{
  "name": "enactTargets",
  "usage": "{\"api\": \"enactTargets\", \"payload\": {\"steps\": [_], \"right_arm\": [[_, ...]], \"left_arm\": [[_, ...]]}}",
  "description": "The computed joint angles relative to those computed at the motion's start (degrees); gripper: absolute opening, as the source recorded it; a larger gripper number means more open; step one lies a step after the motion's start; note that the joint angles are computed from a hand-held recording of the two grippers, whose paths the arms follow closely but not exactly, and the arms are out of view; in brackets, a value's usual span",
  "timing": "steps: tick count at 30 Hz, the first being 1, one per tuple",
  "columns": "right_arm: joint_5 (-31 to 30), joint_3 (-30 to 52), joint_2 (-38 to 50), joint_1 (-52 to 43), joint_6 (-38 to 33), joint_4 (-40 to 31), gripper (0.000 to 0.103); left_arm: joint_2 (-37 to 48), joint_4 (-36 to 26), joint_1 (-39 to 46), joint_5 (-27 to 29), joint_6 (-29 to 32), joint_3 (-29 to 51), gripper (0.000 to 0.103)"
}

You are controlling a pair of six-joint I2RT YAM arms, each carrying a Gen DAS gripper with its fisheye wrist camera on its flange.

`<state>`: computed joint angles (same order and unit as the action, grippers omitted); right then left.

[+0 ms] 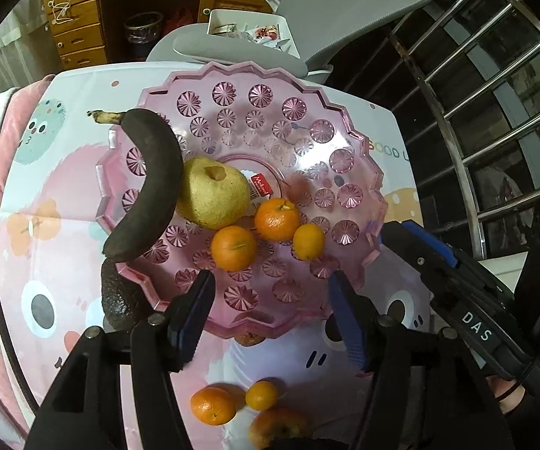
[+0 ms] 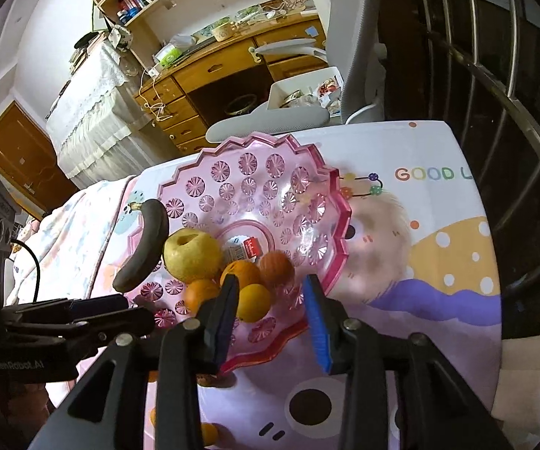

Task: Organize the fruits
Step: 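Carry the tangerine in the left tool and red-brown fruit in the right into the bowl, open both, then withdraw both open tools from the bowl back over the remaining fruit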

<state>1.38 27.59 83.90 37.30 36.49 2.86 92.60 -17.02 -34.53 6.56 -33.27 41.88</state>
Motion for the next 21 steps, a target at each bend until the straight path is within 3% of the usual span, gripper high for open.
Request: {"api": "enactTargets", "payload": {"steps": [2, 10, 21], "right_arm": [[0.54, -0.21, -1.44, 0.49, 0.54, -1.14, 0.038], [2.76, -2.05, -9.63, 3.76, 7.39, -7.48, 0.042], [10.32, -2.23, -12.39, 22.05, 27.18, -13.57, 0.052]], "left_arm": [[-1.58, -0.63, 0.11, -0.21, -0.23, -0.73, 0.067], [-12.35, -3.93, 0.00, -0.91, 0.70, -5.64, 0.071], [-33.02, -15.04, 3.82, -0.12, 6.01, -15.22, 0.074]]}}
